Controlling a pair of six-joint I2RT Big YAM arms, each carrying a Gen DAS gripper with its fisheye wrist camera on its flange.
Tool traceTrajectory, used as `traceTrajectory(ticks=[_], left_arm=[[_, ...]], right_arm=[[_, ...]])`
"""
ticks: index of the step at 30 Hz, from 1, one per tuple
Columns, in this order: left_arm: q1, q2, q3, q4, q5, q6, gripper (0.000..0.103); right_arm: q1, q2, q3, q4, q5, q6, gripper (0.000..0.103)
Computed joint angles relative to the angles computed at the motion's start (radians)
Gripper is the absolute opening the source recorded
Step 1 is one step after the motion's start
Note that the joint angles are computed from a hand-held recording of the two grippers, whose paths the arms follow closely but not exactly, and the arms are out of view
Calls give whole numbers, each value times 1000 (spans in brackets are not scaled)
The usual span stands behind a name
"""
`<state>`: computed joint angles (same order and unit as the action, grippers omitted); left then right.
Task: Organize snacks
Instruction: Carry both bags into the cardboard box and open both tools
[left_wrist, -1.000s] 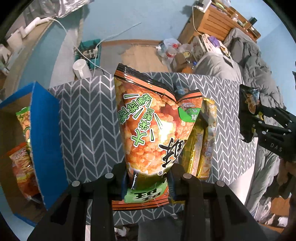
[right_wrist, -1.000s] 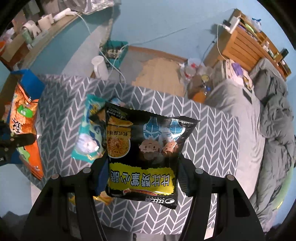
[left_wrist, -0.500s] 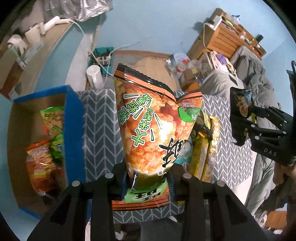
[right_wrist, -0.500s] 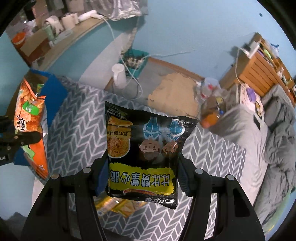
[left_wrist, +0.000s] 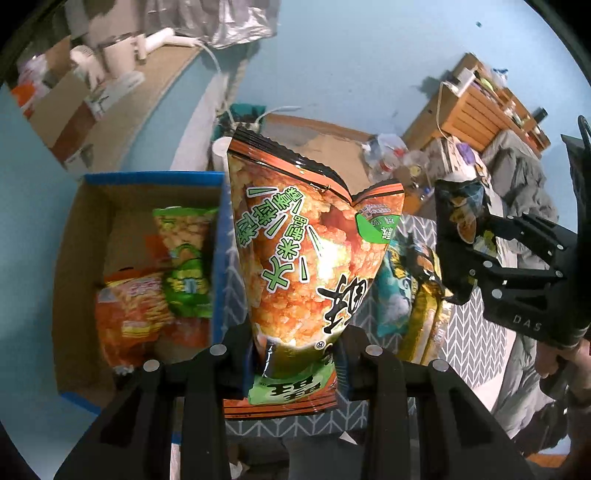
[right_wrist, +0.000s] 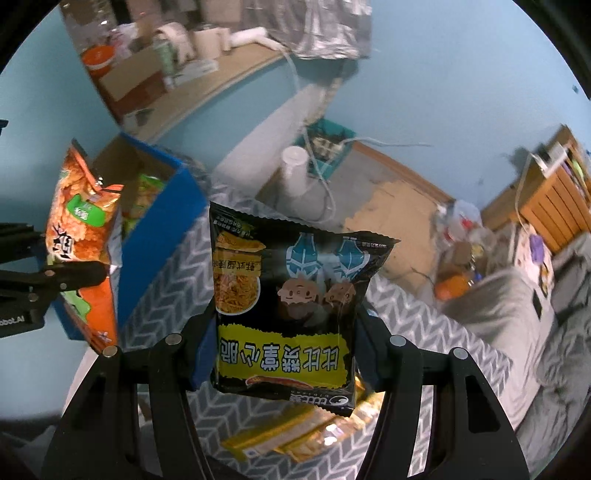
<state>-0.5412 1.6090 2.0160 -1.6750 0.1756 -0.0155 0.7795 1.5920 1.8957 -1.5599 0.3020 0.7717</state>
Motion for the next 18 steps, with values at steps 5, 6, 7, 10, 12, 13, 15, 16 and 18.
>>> traceTrajectory(ticks=[5,6,7,10,12,13,15,16,18], left_arm=[[50,-15,-5,5,-7,0,35],[60,-17,-5,4,-7,-1,35],[72,-20,-7,3,-10,-2,35],[103,-26,-11,4,-11,-4,35],[127,-31,-15,4,-9,-6,35],[139,-32,-15,3,-7,-7,35],[158,-36,-15,0,-8,-11,35],[170,-37,-15,0,-12,-10,35],[188,-37,-14,-1,-17,-7,35]], right_arm=[[8,90,120,3,-15,-66,62],[9,114,153,1,-19,-78,62],[8,128,173,1,-24,-89,62],[10,185,247,3,-42,-122,62],[11,223,297,1,-58,-142,62],[12,247,329,-3,-65,-152,62],[11,294,395,-13,-81,-170,62],[10,314,422,-16,-92,-177,62],[7,357,485,-24,-115,-190,62]])
